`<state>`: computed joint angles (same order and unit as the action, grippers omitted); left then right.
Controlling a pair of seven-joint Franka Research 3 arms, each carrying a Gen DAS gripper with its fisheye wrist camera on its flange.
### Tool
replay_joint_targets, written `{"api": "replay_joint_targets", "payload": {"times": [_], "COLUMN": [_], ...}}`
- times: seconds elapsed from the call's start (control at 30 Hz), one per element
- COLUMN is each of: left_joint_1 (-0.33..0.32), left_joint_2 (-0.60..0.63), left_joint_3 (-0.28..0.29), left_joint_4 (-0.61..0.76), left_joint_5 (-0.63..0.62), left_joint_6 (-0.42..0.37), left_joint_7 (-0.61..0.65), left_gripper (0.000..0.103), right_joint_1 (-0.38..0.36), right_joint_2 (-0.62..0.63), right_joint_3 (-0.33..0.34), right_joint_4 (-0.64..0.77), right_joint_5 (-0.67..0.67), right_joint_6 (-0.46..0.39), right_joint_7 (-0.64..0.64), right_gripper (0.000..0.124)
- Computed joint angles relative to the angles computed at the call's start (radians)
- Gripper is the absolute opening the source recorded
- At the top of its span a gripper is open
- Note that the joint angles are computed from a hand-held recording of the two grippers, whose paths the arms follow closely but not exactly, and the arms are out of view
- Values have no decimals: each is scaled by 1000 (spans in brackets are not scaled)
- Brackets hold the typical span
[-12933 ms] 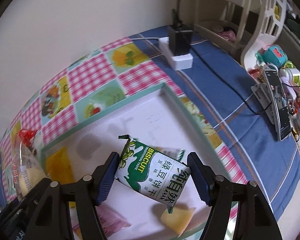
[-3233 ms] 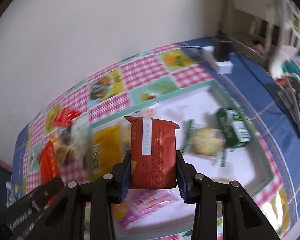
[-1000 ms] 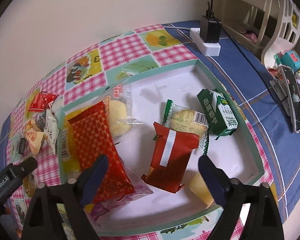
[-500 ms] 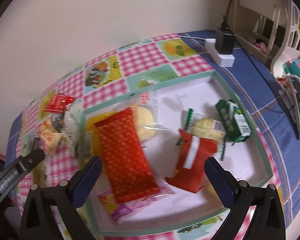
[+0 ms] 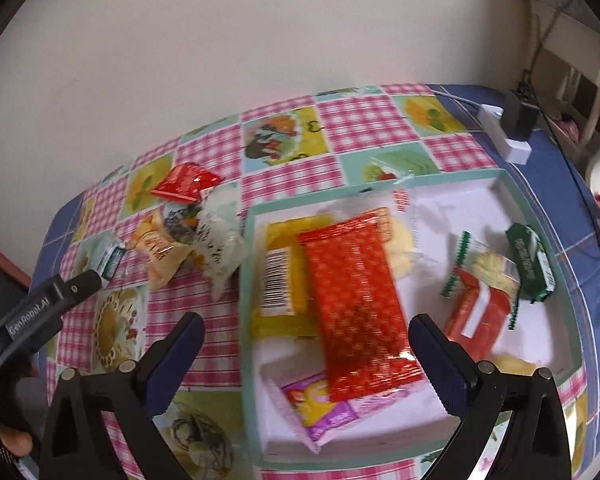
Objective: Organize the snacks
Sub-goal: 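Move both tools back to the snack pile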
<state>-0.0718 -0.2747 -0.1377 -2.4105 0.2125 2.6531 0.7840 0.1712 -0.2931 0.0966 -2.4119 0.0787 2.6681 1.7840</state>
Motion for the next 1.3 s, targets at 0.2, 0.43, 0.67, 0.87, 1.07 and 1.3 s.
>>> {"api": "replay_joint_targets", "payload": {"times": [0.2, 0.43, 0.67, 0.87, 1.07, 1.3], "left_joint_1": [9, -58, -19, 21, 47, 62], "left_joint_2": [-6, 22, 40, 100, 177, 281], "left_joint_3": [25, 103, 84, 68, 48, 38], "left_joint_4": [-11, 8, 10, 108, 239, 349], "left_joint_5": [-10, -261, -284, -220, -157, -177], "left_joint_6": [-3, -7, 59, 21, -79, -176], "left_joint_7": [29, 316, 374, 393, 397, 458], "left_gripper": [101, 101, 101, 101, 101, 98], "right_joint_1": [17, 53, 57, 85, 128, 167], "right_joint_2": [30, 76, 132, 204, 290, 410], "right_joint_3": [22, 20, 37, 27, 14, 5], "right_joint_4": [26, 60, 109, 196, 311, 463], "right_joint_5": [-39, -23, -120, -146, -130, -17], "right_joint_6": [1, 21, 46, 40, 1, -107], "right_joint_7": [7, -22, 12, 2, -56, -186], "right_gripper": [103, 103, 103, 103, 103, 103]}}
